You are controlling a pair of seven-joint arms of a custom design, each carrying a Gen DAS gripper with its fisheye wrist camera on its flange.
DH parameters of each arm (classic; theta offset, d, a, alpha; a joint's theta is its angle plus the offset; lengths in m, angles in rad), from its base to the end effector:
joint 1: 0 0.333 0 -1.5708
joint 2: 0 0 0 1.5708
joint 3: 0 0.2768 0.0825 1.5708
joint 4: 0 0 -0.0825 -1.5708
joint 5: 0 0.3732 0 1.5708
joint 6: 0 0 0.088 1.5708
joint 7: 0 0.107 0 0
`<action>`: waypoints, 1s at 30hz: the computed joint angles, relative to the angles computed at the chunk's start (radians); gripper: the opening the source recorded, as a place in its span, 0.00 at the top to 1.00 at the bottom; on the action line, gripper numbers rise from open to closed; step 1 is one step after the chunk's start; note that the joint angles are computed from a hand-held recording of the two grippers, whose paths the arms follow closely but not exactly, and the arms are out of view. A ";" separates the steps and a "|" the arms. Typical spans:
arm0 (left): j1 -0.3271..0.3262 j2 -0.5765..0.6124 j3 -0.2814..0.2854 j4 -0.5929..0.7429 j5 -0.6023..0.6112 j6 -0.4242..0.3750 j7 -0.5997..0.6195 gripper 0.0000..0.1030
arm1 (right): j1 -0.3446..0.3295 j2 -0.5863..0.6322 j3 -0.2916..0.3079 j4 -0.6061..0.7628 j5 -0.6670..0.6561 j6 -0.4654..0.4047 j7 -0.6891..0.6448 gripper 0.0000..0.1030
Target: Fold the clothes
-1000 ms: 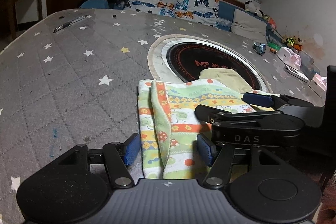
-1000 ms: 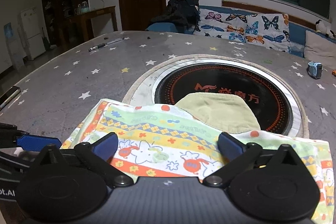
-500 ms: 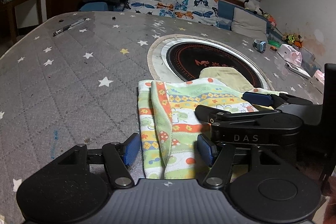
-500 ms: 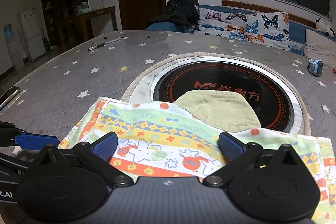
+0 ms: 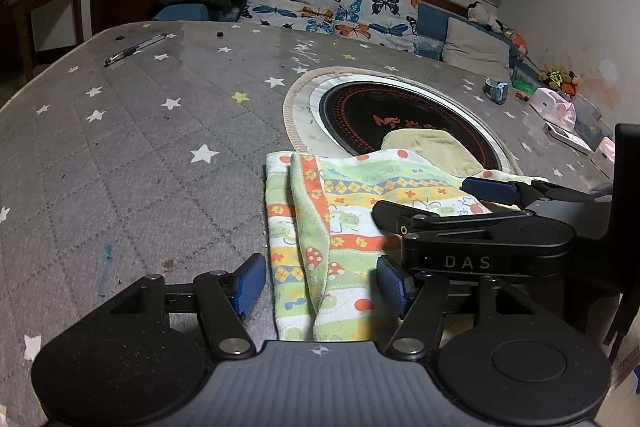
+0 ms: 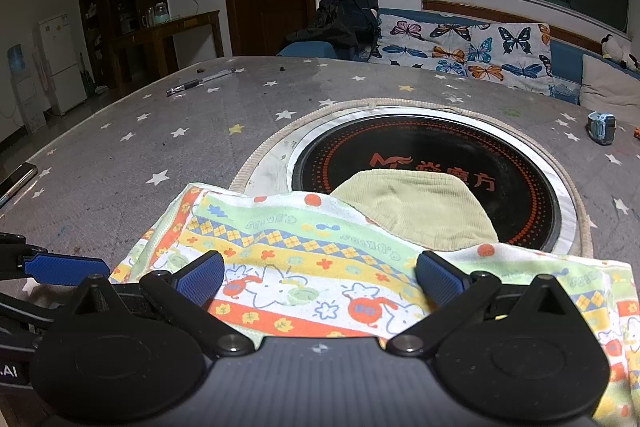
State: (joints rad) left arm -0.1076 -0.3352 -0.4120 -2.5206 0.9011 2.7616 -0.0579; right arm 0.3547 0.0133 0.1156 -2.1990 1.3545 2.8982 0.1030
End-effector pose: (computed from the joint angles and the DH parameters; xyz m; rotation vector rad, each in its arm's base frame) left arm 0.3874 -0.2594 0.4018 -2.0367 1.4638 -0.8202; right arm 0.5099 0.1938 0.3868 -2.0591 0.9567 -0.3853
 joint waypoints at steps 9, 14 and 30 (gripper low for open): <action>-0.005 -0.007 0.004 -0.003 -0.022 0.000 0.018 0.37 | 0.002 0.000 0.002 -0.001 0.000 0.005 0.000 0.00; 0.010 -0.016 -0.006 -0.013 -0.004 0.019 -0.007 0.36 | 0.002 0.000 0.001 -0.001 0.000 0.005 0.000 0.00; 0.031 -0.044 -0.022 -0.030 -0.001 0.024 -0.049 0.34 | 0.003 0.002 0.004 0.000 -0.008 0.012 0.002 0.00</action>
